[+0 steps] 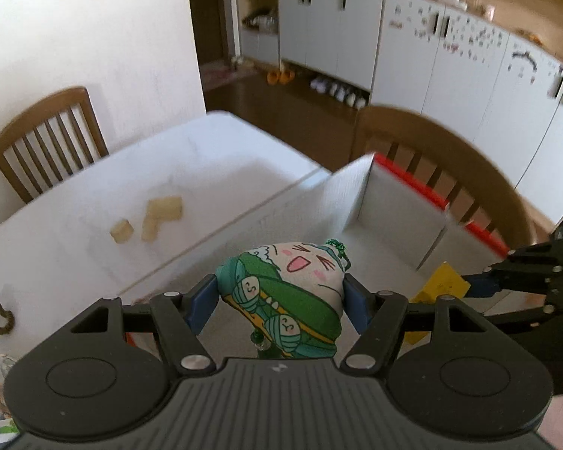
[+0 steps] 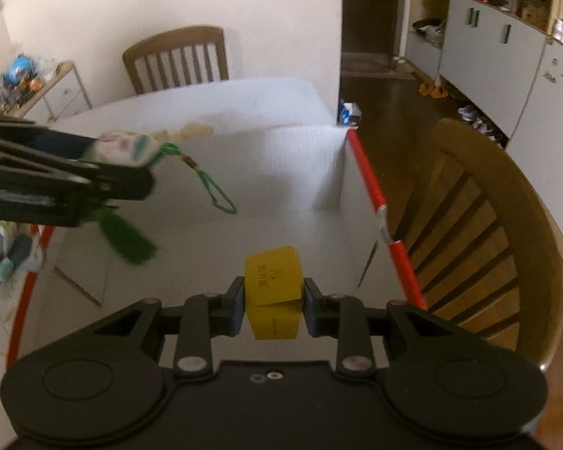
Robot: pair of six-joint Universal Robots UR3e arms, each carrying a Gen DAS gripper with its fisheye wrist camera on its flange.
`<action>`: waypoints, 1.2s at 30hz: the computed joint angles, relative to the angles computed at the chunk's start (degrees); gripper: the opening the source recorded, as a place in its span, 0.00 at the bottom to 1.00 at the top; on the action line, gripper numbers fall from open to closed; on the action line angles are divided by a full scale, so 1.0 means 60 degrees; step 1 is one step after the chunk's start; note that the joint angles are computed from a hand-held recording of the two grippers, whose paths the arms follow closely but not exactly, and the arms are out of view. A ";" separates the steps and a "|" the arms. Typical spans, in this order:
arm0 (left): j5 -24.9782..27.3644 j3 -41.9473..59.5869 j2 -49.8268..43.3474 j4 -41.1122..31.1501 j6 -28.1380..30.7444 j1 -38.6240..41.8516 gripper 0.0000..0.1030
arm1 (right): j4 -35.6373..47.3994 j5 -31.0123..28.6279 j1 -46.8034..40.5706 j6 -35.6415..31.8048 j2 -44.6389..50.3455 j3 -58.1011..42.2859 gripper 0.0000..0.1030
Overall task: Organize objects
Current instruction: 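Carry the plush charm and yellow cube with both grippers into the red-edged box, then open the left gripper to drop the plush while the right gripper releases the cube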
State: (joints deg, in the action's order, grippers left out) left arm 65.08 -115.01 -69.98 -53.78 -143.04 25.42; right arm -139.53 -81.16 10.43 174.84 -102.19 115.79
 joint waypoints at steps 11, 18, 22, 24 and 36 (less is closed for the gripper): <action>0.1746 0.0269 -0.2125 0.1407 -0.0726 -0.1570 0.68 | -0.0662 -0.0037 0.0037 -0.0711 0.1057 -0.0115 0.28; 0.2471 0.0669 -0.2901 0.1136 -0.1014 -0.2050 0.69 | -0.0422 0.0411 -0.0267 -0.0840 0.0938 -0.0129 0.29; 0.2885 0.0983 -0.3274 0.0750 -0.1201 -0.2294 0.70 | -0.0269 0.0737 -0.0502 -0.0890 0.0696 -0.0005 0.32; 0.3082 0.1108 -0.3398 0.0613 -0.1352 -0.2381 0.70 | -0.0096 0.0937 -0.0655 -0.0907 0.0592 0.0015 0.34; 0.3424 0.1313 -0.3342 -0.0190 -0.1397 -0.2361 0.72 | 0.0329 0.1508 -0.1235 -0.1020 -0.0570 0.0593 0.58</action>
State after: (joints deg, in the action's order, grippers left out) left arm 85.63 -107.14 -90.03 -54.92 -151.42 11.26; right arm -137.56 -72.11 3.02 168.72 -105.62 119.35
